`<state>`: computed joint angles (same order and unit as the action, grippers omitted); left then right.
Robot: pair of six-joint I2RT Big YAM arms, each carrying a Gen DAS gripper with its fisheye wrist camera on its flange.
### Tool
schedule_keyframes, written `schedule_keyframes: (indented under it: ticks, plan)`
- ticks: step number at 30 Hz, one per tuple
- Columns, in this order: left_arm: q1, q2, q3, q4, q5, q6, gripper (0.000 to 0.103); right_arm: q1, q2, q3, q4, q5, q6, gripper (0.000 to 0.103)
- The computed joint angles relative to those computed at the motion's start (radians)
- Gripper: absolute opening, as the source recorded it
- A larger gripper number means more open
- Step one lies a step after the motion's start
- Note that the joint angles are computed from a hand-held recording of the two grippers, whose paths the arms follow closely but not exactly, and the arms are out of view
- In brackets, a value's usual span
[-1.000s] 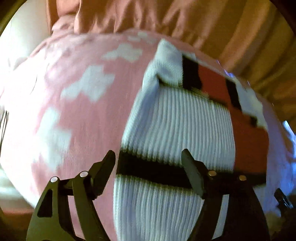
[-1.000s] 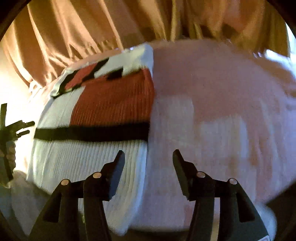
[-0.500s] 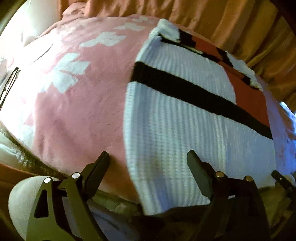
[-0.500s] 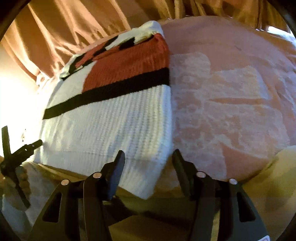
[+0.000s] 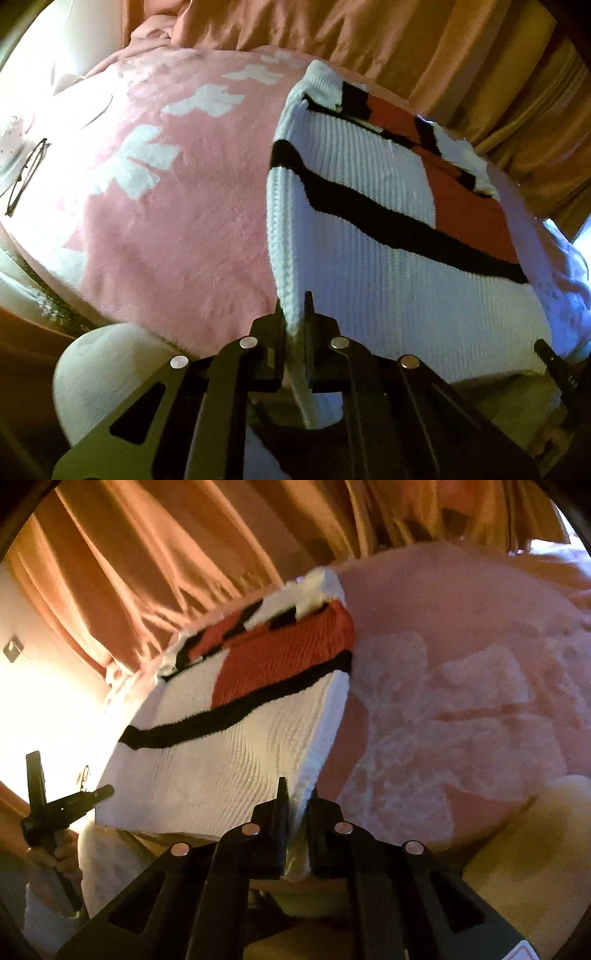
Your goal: Fold small clothes
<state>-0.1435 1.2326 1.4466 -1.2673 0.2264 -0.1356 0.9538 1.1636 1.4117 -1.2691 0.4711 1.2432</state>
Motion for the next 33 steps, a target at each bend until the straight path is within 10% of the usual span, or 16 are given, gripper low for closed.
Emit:
schedule_keyframes:
  ticks: [10, 15, 22, 27, 33]
  plan:
    - [0.011, -0.12, 0.043, -0.129, 0.076, 0.059, 0.006, 0.159, -0.03, 0.122, -0.206, 0.138, 0.112, 0.006]
    - [0.035, -0.123, 0.162, -0.121, 0.134, 0.011, 0.006, 0.179, -0.01, 0.259, -0.225, 0.248, 0.011, 0.006]
    - [-0.053, 0.119, 0.442, 0.091, -0.044, -0.026, 0.007, -0.19, 0.038, 0.314, 0.129, 0.111, -0.526, 0.006]
    - [-0.098, 0.466, 0.773, 0.048, -0.204, -0.06, 0.007, -0.511, 0.2, 0.351, 0.293, -0.197, -0.577, 0.006]
    - [-0.126, 0.843, 1.145, -0.118, -0.305, -0.086, 0.01, -0.64, 0.465, 0.482, 0.243, -0.295, -0.597, 0.009]
